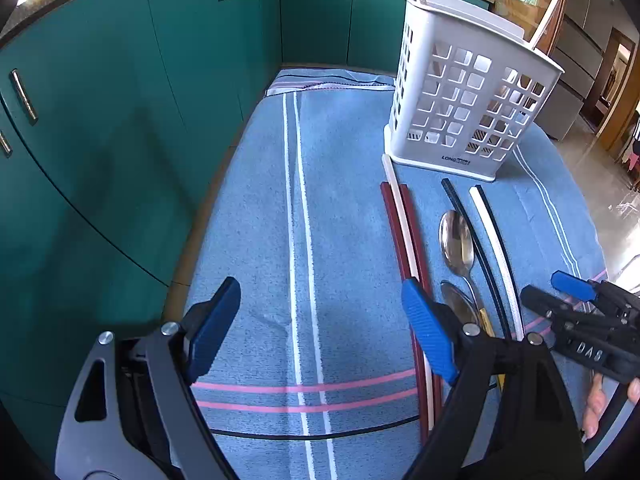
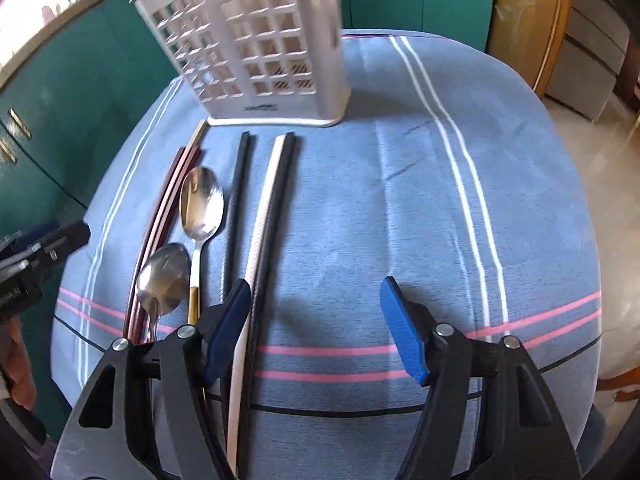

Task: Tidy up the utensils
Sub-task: 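Grasp a black chopstick with the right gripper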

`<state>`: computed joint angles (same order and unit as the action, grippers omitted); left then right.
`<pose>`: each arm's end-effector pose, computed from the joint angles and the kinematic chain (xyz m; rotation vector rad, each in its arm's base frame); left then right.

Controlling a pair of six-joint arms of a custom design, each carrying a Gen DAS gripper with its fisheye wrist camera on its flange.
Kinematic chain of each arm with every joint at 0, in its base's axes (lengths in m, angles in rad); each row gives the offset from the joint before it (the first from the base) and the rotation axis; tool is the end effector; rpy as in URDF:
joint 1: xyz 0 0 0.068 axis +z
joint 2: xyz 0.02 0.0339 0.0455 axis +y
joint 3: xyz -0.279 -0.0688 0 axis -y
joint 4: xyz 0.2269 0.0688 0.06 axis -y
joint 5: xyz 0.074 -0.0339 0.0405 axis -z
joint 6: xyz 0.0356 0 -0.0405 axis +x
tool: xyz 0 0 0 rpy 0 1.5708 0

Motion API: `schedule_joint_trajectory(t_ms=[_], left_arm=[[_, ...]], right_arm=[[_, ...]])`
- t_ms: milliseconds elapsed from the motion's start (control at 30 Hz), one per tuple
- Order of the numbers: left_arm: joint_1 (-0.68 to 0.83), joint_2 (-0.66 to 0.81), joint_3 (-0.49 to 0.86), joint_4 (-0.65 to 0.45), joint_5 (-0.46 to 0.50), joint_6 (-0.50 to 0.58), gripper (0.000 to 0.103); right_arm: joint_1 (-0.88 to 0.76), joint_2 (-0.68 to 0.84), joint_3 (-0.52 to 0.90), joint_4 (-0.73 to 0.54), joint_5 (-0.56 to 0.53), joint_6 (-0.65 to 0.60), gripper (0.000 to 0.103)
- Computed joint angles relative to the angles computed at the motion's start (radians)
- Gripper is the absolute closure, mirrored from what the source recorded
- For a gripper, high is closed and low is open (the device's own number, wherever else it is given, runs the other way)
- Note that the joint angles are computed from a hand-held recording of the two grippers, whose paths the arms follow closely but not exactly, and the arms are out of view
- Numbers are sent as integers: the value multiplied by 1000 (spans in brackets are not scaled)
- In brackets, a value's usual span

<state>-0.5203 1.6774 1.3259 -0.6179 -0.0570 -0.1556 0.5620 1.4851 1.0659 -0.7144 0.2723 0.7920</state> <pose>0.3007 -0.1699 0.2788 0.4401 2.5110 -0.1935 0.2367 0.1377 0.2558 0.3817 2.6061 0.0853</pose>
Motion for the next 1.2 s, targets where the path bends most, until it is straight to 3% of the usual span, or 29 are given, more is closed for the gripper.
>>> schedule_joint_trajectory(t_ms=[467,567,633,800,967,1200], left_arm=[[-16,26,2,6,8,-16,21],[-20,29,-2,8,9,-17,21],[-23,30,-3,8,11,-16,21],[-52,55,6,-2,12,5,23],[-92,100,20,-12,-6,11,46],[-113,106,33,-22,-19,20,49]], right_arm=[[39,127,118,-99,90,-20,39],[20,110,108,-104,100,0,65],[-10,66,73,-109,91,26,92],[-69,-67,-31,-130,58,80,94],[-98,-167,-96,-127,-9,77,93],[-43,-177,-112,-132,16,122,83]])
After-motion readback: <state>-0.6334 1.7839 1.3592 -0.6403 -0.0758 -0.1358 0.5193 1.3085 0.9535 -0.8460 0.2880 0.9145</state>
